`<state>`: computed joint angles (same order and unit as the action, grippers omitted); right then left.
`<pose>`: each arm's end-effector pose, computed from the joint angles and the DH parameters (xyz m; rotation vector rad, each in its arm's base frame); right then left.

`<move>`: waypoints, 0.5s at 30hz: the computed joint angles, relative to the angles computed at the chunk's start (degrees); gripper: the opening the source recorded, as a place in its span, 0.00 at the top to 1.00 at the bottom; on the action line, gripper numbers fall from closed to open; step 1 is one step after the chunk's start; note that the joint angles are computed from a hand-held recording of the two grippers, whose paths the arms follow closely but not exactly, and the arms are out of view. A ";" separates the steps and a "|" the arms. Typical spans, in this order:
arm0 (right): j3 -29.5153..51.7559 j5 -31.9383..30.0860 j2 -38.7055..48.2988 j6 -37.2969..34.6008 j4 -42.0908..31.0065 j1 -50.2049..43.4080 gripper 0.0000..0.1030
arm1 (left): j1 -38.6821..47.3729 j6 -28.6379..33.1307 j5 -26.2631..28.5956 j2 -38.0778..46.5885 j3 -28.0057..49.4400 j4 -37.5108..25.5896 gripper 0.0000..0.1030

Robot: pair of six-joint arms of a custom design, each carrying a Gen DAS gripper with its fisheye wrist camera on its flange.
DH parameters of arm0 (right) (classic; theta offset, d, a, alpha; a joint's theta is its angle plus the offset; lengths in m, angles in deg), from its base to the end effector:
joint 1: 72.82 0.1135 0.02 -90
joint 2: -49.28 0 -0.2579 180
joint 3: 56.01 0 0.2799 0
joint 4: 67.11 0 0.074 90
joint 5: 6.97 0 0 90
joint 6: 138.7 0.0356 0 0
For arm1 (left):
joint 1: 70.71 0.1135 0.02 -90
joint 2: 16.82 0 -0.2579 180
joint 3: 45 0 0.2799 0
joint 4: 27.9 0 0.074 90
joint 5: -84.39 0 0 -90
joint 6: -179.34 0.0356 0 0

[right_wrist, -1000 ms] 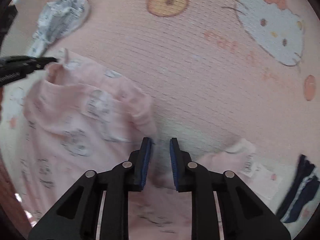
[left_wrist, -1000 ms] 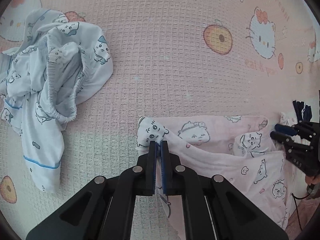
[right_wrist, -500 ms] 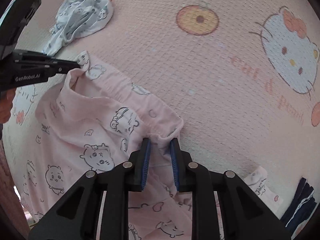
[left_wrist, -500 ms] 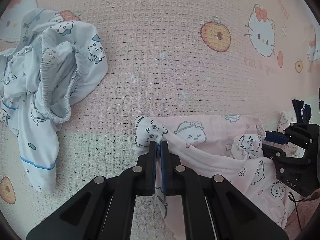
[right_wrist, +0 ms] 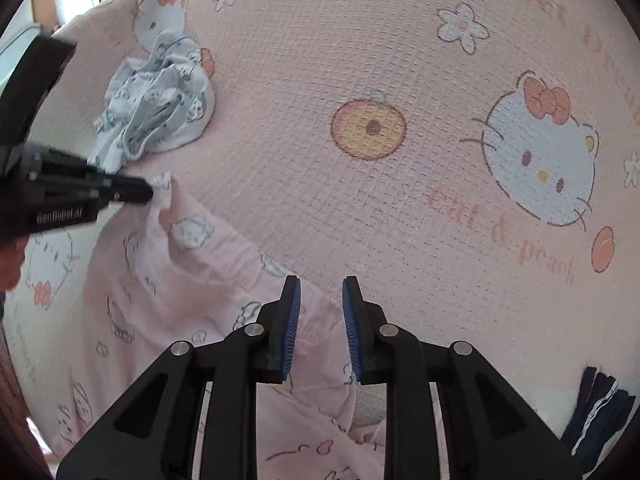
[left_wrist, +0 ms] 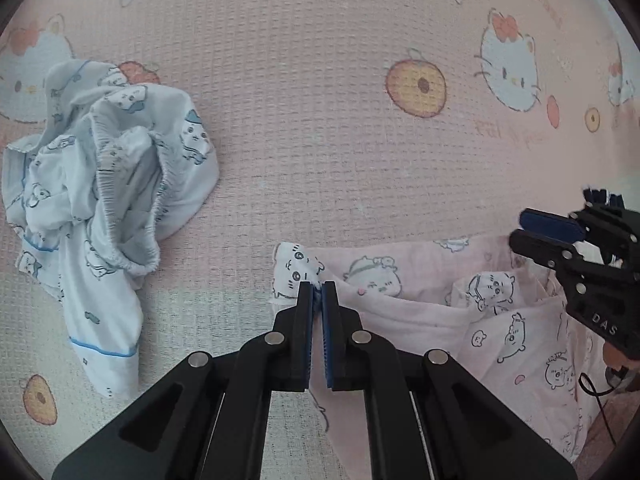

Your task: Fold clothes

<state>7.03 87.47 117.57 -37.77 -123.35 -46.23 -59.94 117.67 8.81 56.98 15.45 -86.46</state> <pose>0.2298 0.1119 0.2313 -0.3344 2.6225 0.1190 0.2512 0.0388 0.1934 0.4755 2.7151 -0.1817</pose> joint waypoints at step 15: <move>9.10 9.07 11.99 -16.91 -20.26 -5.10 0.68 | -2.94 0.00 -7.06 3.81 -0.63 1.51 0.92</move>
